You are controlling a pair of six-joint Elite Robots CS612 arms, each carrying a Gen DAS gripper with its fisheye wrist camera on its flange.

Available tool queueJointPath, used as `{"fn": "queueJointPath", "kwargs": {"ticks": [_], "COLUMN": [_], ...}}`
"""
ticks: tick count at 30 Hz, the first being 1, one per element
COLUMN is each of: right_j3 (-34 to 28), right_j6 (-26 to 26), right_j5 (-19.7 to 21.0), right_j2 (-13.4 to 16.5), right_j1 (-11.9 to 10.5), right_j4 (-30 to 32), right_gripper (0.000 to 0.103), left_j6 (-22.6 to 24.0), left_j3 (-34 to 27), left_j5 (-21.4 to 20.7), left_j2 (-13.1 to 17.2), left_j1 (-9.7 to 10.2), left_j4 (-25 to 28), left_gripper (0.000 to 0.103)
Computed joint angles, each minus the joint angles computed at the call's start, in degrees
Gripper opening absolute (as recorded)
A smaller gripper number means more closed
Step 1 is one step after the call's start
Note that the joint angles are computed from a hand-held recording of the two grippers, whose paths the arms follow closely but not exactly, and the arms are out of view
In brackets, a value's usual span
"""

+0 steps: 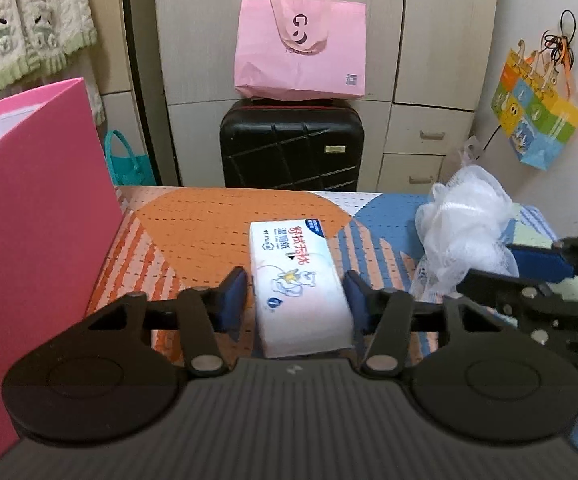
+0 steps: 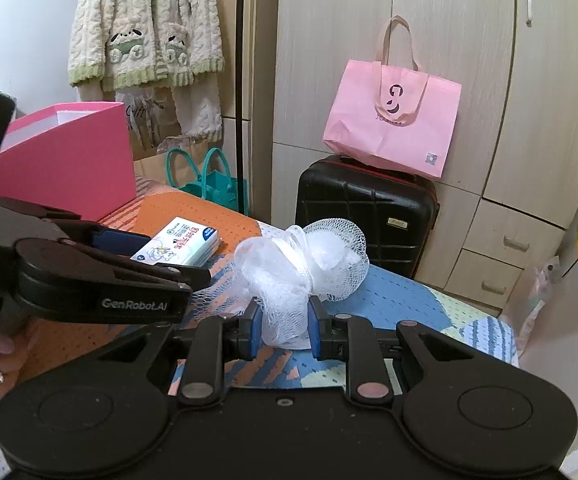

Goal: Organize soft objects
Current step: 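Grasp the white tissue pack with the left gripper while the right gripper grasps the mesh puff, then carry the tissue pack and the mesh puff with both grippers over the pink box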

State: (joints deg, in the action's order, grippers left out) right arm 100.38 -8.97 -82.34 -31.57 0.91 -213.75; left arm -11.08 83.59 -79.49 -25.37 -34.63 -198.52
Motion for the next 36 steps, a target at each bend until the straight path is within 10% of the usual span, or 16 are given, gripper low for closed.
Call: {"fn": "queueJointPath", "kwargs": {"ticks": [21, 36], "right_j3": [8.8, 16.1], "right_j6": [9.8, 11.4], "right_j5": [3.1, 7.0], "right_j2": [-3.9, -8.2], "right_j1": [-0.3, 2.3], "right_j4": [-4.1, -8.7], "right_gripper": [0.026, 0.026], "left_j6": [-6.2, -0.5], "left_j3": [7.7, 20.2], "left_j5": [-4.8, -19.6], "left_j2": [-3.6, -11.0], "left_j1": [1.16, 4.5], "left_j4": [-8.6, -18.4], "left_gripper": [0.04, 0.039]}}
